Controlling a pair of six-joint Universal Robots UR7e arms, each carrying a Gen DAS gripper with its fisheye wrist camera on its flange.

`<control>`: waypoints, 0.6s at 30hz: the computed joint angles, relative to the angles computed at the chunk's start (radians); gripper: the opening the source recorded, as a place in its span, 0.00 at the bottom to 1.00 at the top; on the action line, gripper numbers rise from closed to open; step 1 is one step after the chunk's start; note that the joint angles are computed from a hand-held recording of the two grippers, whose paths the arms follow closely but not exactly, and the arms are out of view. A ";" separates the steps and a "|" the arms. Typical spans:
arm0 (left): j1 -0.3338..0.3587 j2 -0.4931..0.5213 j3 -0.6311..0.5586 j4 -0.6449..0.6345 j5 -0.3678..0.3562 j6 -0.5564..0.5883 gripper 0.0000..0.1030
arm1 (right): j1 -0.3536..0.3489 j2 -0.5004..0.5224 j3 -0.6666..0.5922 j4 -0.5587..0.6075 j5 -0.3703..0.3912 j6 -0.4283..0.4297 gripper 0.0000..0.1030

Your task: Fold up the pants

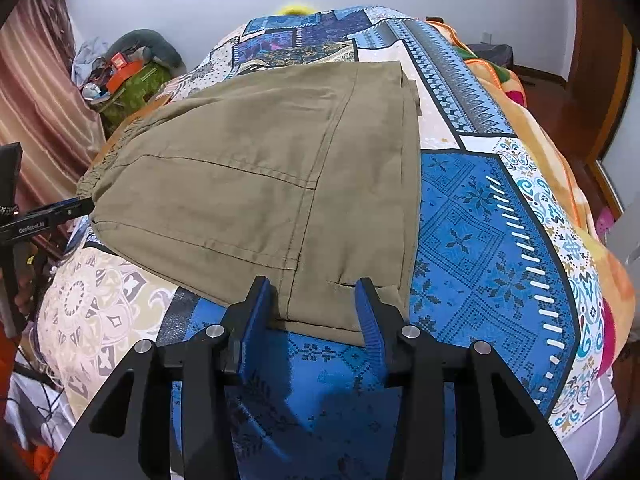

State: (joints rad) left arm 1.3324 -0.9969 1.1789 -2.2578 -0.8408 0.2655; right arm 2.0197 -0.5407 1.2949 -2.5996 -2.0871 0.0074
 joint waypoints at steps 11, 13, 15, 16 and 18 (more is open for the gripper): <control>-0.018 0.134 -0.259 -0.010 0.013 0.096 0.69 | -0.002 0.043 -0.159 -0.014 -0.072 -0.105 0.44; -0.013 0.186 -0.341 0.001 0.026 0.105 0.69 | -0.009 0.066 -0.209 -0.012 -0.077 -0.124 0.44; -0.004 0.247 -0.448 0.051 0.028 0.098 0.69 | -0.019 0.104 -0.284 0.003 -0.082 -0.146 0.44; 0.001 0.280 -0.508 0.084 0.025 0.090 0.69 | -0.022 0.114 -0.304 0.009 -0.083 -0.152 0.44; 0.013 0.360 -0.654 0.165 0.019 0.075 0.69 | -0.034 0.161 -0.393 0.044 -0.072 -0.169 0.44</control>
State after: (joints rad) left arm 1.3455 -0.6366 0.5253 -2.0923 -0.8222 0.3404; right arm 1.9861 -0.3801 0.9017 -2.5558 -2.1593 -0.1620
